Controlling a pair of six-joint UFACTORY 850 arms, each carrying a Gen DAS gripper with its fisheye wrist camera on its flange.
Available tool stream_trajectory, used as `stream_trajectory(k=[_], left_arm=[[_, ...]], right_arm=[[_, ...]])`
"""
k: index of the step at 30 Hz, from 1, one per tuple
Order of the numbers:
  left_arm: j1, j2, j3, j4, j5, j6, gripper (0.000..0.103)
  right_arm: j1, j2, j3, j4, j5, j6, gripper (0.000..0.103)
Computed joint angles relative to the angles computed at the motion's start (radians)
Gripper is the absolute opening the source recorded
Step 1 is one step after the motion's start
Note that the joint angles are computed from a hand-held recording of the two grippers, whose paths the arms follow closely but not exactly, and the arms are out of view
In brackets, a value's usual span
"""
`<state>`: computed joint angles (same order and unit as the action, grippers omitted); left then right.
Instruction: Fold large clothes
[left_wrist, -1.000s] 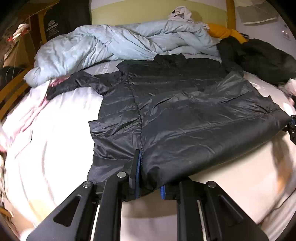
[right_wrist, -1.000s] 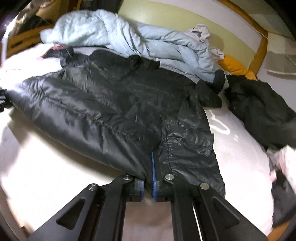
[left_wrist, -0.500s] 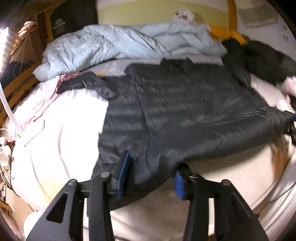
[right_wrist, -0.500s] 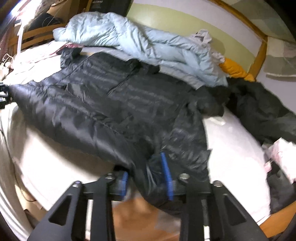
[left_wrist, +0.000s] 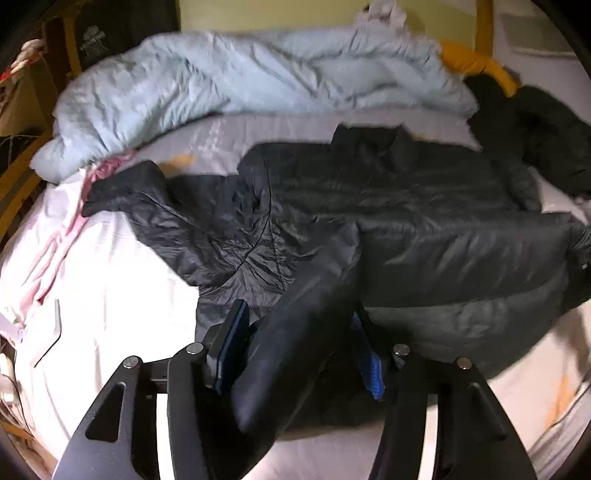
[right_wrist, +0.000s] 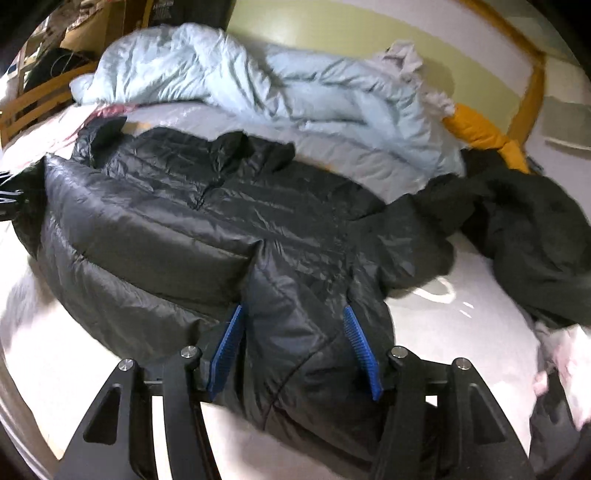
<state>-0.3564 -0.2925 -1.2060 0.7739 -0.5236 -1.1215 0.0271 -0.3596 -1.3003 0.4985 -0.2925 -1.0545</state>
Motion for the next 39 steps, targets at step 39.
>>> stream_trajectory(k=[39], left_arm=[[0.073, -0.087, 0.007, -0.041, -0.065, -0.196, 0.089]], right_arm=[[-0.125, -0.305, -0.333, -0.124, -0.168, 0.497, 0.034]])
